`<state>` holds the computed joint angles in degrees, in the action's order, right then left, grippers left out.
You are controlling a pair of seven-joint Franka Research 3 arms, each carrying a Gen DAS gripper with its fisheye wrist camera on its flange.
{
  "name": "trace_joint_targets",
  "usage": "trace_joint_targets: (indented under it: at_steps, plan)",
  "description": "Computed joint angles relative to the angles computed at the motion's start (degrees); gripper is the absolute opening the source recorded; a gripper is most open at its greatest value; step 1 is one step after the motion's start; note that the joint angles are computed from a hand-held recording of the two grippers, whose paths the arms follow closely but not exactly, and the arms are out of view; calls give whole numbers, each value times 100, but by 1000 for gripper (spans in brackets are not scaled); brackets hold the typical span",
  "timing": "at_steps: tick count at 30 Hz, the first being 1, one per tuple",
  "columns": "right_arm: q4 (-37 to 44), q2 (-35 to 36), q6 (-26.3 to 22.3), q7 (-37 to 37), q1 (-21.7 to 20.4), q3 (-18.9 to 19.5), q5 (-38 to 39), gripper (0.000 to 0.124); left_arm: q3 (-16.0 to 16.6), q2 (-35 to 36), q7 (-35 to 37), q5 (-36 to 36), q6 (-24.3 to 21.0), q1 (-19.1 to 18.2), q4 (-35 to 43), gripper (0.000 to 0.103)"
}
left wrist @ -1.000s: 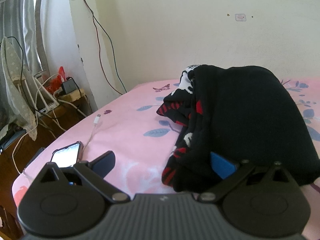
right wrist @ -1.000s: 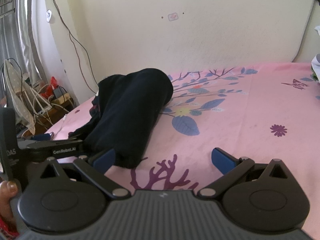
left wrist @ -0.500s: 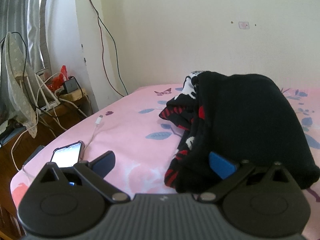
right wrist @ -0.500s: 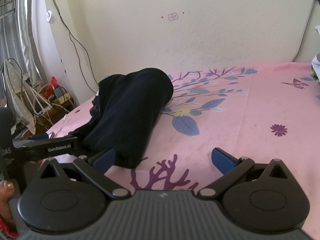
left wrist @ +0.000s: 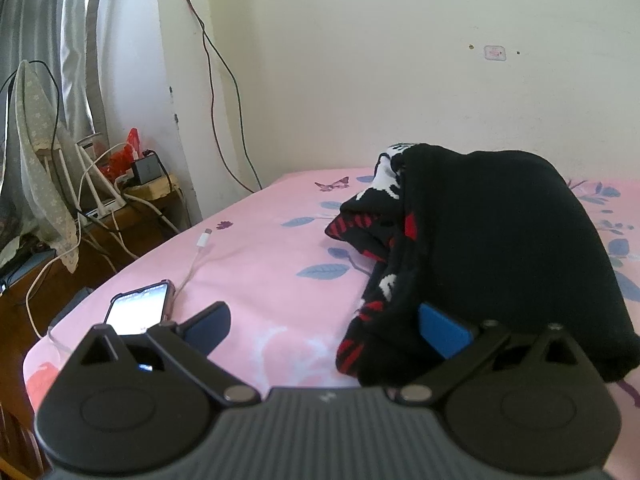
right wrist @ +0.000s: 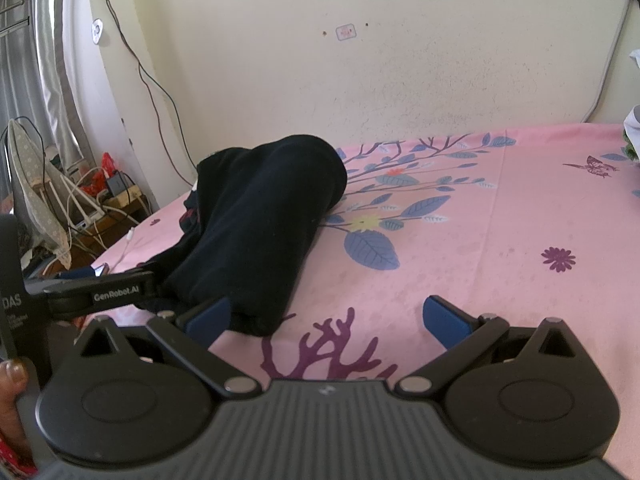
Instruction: Fold small clothes
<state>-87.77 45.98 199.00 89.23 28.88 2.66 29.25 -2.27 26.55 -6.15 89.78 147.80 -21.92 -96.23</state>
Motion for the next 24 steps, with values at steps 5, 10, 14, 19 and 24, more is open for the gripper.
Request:
trace_joint_targets:
  at_steps: [5,10,14,19,24]
  plan:
    - [-5,-5,-4,5,5,-8,-2,97,3,-15,-25,29,-29,-8,-17,103]
    - [-1,-3,-5,9,7,-11,-5,97,-1,-37,-99,79,-39,1,-45,103]
    - [-7,-7,-6,12,2,-7,-9,97,-12,-43,-127,89,-52,14,-53,103]
    - [-14,-11,-1,14,-5,0,-18,97,-17,-55,-170,121,-70,21,-67,103]
    - [-12,-9,-1,18,-12,8,-25,97,-23,-66,-201,161,-86,25,-81,103]
